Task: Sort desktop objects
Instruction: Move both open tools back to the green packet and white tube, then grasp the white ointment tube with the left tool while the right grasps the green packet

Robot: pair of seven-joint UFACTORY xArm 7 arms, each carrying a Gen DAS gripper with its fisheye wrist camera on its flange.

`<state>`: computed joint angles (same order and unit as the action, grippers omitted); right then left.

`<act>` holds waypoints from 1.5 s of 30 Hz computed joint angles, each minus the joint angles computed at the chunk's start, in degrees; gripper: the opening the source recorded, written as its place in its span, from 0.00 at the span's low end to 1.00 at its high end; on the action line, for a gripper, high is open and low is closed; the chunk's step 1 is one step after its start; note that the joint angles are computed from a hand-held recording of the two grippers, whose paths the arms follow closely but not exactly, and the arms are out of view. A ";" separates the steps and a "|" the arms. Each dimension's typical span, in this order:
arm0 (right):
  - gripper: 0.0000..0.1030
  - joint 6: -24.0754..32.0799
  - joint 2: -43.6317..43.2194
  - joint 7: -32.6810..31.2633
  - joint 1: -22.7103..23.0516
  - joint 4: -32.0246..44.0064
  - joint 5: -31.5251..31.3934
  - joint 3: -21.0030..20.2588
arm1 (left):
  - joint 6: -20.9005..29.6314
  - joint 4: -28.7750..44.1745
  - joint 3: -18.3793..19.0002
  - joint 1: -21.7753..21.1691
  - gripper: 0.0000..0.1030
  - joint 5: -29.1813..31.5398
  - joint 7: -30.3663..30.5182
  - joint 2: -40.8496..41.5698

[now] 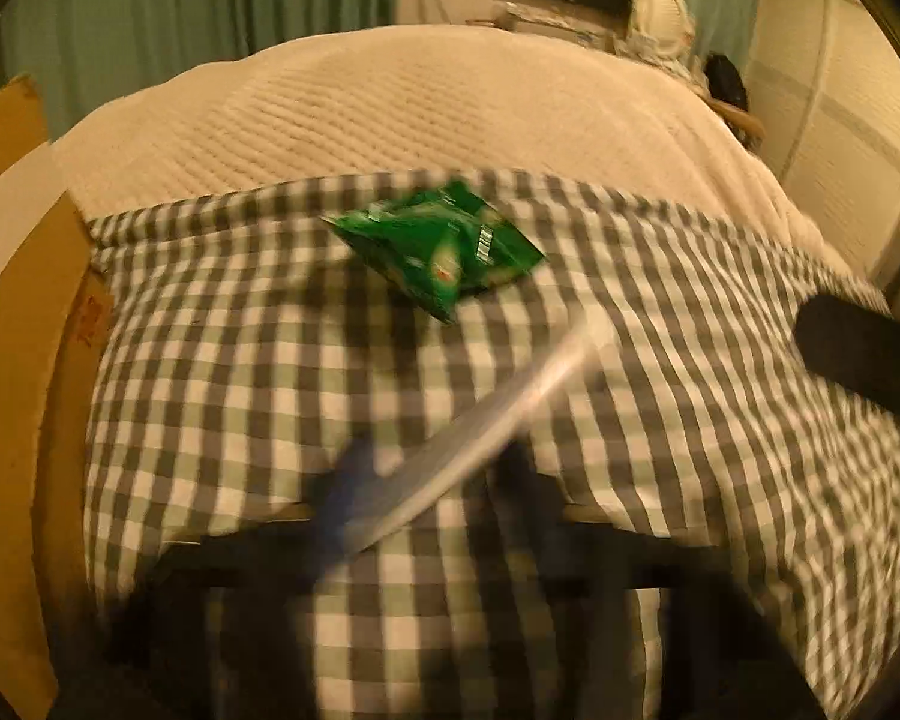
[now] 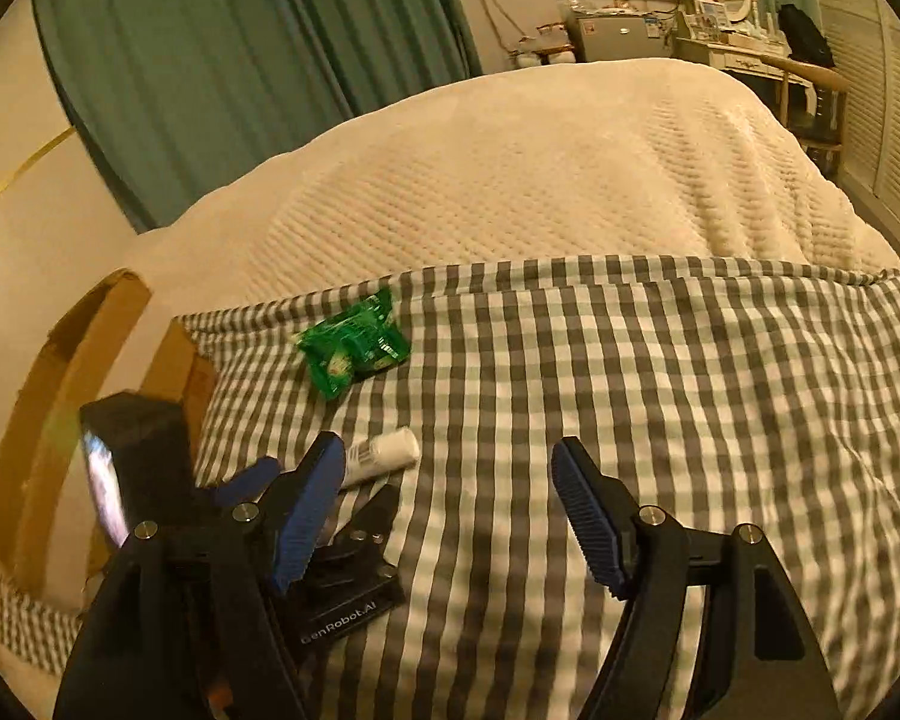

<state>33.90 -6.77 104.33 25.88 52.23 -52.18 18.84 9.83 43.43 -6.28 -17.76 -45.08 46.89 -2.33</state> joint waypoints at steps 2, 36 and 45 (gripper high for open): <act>0.69 -0.76 0.76 0.41 -0.30 0.05 -0.24 -0.32 | 2.08 0.88 0.94 0.46 0.16 -3.72 1.09 -0.48; 0.29 -11.31 14.25 -4.02 8.35 8.67 -4.80 -13.28 | 6.46 3.40 -0.30 7.06 0.07 -27.94 10.67 0.80; 0.29 -0.95 -4.87 -7.06 6.50 -4.97 10.48 -3.62 | 13.41 -7.35 3.78 3.22 0.07 -16.87 0.89 -15.82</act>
